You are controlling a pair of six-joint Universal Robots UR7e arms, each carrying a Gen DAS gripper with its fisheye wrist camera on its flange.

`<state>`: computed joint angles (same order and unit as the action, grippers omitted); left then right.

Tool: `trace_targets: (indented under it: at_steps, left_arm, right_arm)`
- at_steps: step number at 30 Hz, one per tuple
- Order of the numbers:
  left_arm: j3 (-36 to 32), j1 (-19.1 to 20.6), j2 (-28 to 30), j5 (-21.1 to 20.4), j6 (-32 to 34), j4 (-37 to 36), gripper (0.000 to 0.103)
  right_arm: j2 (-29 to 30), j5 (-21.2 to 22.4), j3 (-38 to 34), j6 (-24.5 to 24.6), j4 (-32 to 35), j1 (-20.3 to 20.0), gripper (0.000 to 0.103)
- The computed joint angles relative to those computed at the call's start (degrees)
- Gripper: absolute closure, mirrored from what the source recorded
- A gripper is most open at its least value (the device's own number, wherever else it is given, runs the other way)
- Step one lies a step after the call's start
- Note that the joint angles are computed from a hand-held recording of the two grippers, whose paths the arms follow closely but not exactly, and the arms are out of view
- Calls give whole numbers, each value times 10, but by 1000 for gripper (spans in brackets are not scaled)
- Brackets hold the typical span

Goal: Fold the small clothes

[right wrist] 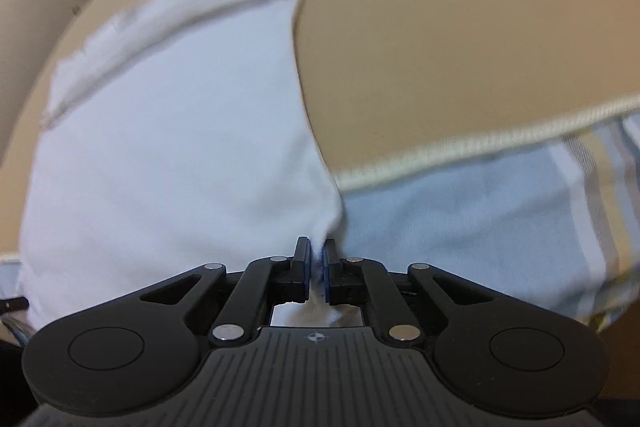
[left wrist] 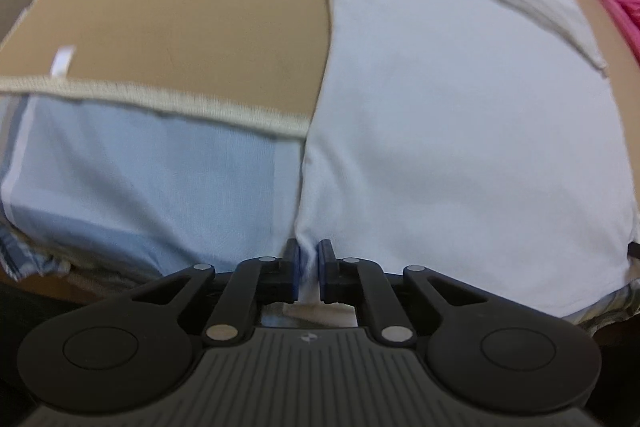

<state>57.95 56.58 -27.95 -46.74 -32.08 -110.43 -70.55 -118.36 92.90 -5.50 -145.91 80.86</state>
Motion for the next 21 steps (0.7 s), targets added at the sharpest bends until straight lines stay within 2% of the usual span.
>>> trace_targets:
  at_steps: [3, 8, 12, 14, 16, 21]
  left_arm:
    - [-3, 0, 1, -1, 3, 0, 93]
    - [4, -2, -2, 6, 13, -8, 96]
    - [12, -6, -3, 13, 23, -24, 96]
    - [6, -2, -3, 7, 10, -13, 96]
    - [3, 1, -2, 0, 4, -9, 95]
    - [11, -3, -4, 9, 16, -11, 95]
  right_arm:
    - [6, -15, -6, -8, 16, 2, 93]
    - [2, -10, -3, -4, 18, 2, 93]
    - [-8, 8, 15, -32, -15, 1, 97]
    - [-11, 15, 15, -30, -16, 2, 97]
    - [-8, 4, 9, -19, -4, 1, 97]
    - [-1, -7, 2, -12, 11, 1, 96]
